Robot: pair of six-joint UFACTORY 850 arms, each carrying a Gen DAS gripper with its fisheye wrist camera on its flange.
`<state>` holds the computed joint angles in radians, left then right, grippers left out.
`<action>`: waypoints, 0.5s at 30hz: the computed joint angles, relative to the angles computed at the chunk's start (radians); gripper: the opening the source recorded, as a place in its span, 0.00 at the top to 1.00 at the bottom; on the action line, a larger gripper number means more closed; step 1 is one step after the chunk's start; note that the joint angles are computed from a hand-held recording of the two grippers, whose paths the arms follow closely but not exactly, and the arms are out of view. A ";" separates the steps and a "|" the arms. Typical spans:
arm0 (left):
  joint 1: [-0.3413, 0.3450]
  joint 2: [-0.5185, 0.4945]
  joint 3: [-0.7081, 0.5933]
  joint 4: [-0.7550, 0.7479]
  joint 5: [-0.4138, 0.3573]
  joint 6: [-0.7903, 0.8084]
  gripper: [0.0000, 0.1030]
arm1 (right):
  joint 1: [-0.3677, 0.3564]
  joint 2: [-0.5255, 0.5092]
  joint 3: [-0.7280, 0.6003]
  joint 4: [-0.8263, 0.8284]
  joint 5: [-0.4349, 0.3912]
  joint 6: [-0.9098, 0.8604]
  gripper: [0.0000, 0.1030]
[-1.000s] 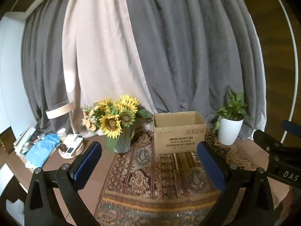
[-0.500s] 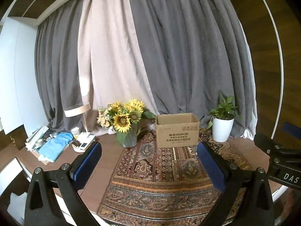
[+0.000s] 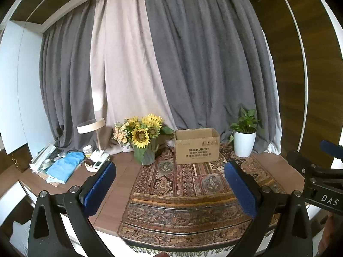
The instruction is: Organize rigid objects
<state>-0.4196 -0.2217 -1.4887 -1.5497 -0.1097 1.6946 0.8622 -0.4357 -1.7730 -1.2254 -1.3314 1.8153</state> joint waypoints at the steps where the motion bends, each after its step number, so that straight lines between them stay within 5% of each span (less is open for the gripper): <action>1: 0.003 0.007 0.008 -0.016 -0.004 0.016 0.00 | 0.008 -0.006 -0.008 0.003 -0.013 0.001 0.02; 10: 0.032 0.055 0.064 -0.238 -0.047 0.255 0.00 | 0.047 -0.033 -0.052 0.013 -0.072 -0.001 0.02; 15: 0.045 0.064 0.073 -0.224 -0.071 0.243 0.00 | 0.059 -0.047 -0.072 0.014 -0.091 -0.001 0.02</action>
<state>-0.3748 -0.1579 -1.4155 -1.7739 -0.1806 1.9380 0.9217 -0.4829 -1.8454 -1.2117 -1.4224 1.8144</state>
